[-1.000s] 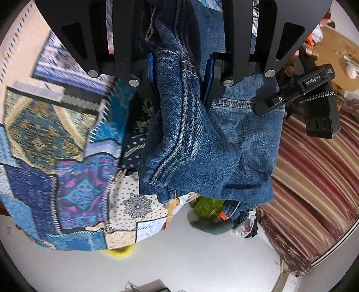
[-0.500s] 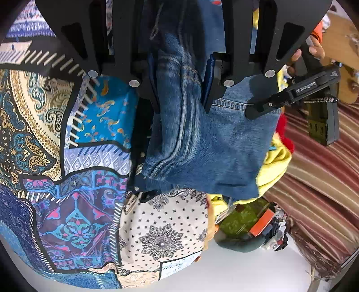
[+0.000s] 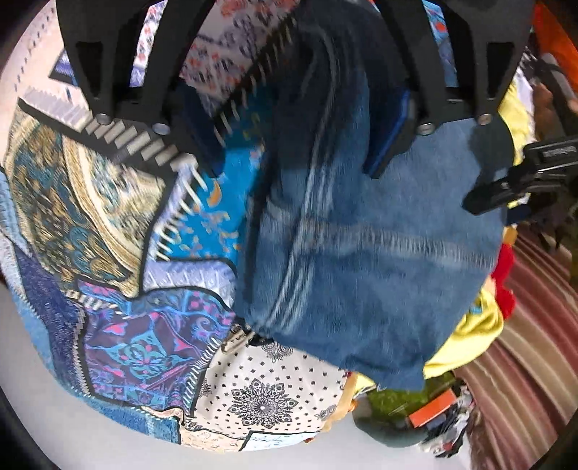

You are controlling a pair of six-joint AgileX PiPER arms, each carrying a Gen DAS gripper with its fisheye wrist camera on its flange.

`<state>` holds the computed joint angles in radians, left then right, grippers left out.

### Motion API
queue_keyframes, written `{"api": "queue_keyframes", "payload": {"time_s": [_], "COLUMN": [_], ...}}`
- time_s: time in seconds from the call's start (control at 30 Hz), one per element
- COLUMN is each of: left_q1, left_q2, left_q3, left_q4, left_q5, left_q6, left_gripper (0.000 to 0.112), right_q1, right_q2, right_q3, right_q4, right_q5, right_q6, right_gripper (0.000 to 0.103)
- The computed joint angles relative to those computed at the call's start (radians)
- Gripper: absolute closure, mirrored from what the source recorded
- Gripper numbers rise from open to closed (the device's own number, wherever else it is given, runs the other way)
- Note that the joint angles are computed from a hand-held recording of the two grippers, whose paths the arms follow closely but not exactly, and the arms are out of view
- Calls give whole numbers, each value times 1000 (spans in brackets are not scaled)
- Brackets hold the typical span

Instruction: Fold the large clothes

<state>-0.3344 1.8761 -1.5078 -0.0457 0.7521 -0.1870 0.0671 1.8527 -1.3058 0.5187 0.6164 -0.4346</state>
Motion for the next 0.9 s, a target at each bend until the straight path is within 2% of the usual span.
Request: {"api": "queue_keyframes", "payload": {"time_s": [0.1,0.17,0.23,0.37,0.5,0.6,0.67,0.8,0.9], "left_q1": [-14,-20,-42,-90,-175,-270,-363,-606,-819], "left_q2": [-78,-98,-136,-220,-351,-432,-496,-584,-628], "left_q3": [127,154,213,264,284,242,218,163,126], "left_q4": [23,31,75,180,303,407,517,776,973], "left_q5": [-60,-37,-49,-17,16,82,130,250,372], "left_q6": [-39,-49,-98,-216,-342,-427,-515,-715,-860], "left_gripper": [18,17,17,18,18,18,18,18,18], "right_q1": [-24,-38,-63,-66,-86,-120,-154,-234,-318], "right_q2": [-60,-92,-121,-189,-357,-512,-612,-800,-951], "right_q3": [94,142,181,231,298,318,308,297,292], "right_q4": [59,85,115,63,87,136,173,264,348], "right_q5": [4,3,30,53,60,101,163,267,341], "right_q6": [-75,-98,-126,-82,-103,-131,-153,-210,-253], "right_gripper": [21,21,20,20,20,20,20,20,20]}}
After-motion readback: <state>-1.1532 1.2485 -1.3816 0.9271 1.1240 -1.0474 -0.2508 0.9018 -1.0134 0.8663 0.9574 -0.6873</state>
